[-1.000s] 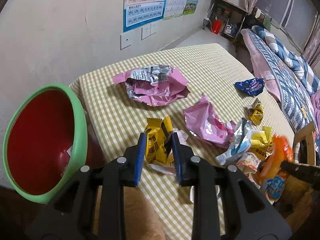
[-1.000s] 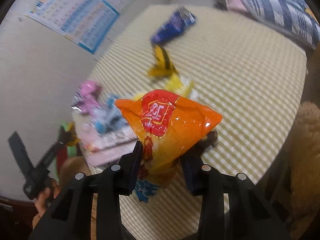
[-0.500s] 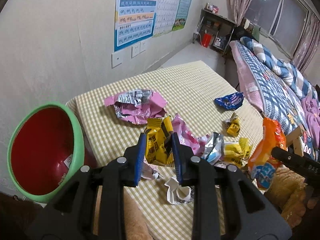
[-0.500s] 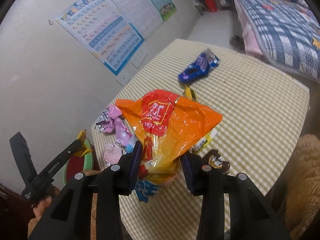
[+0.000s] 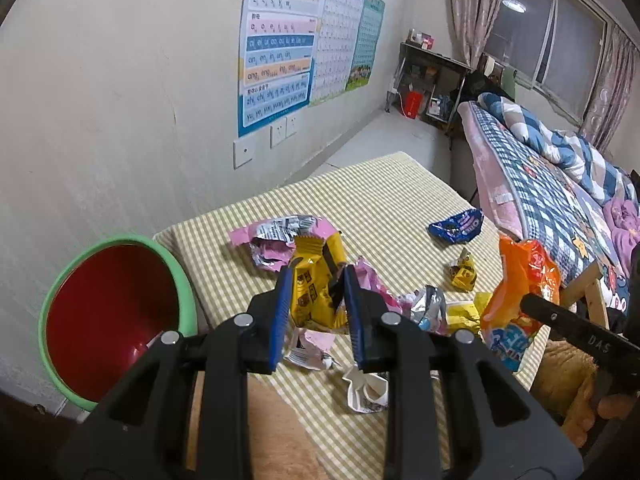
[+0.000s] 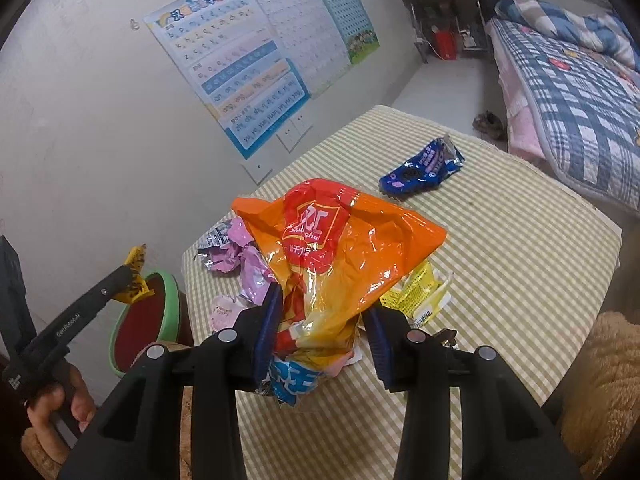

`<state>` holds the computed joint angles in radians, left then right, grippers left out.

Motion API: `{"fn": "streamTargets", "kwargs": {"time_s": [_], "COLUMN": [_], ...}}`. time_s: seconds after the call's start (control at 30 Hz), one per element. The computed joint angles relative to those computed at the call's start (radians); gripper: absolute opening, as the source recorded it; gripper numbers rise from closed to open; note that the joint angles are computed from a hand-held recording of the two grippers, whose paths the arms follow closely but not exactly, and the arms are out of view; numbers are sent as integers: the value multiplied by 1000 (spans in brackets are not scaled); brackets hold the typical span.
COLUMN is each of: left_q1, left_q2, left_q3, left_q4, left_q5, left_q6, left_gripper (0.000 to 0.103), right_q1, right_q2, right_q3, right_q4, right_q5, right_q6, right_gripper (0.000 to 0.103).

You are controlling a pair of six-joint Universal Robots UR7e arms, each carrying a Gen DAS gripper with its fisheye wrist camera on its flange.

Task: Collect trash
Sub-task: 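Lift the yellow wrapper into the green bucket with the left gripper while the right holds the orange bag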

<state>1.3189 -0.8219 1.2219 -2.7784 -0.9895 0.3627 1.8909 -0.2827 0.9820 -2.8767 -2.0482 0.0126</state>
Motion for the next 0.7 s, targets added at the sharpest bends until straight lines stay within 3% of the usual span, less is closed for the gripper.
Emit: {"fn": "streamTargets", "kwargs": {"time_s": [0.7], "left_q1": [34], "left_q2": [-12], "left_q3": [-21], "left_q4": [-5], "left_q5": [-2], "left_q6": [-36], "left_gripper": [25], "right_q1": [7], "right_q2": [81], "right_q3": [-113], "right_q4": [60], "right_q5": [-19], "right_q6": [-75], "right_gripper": [41]}}
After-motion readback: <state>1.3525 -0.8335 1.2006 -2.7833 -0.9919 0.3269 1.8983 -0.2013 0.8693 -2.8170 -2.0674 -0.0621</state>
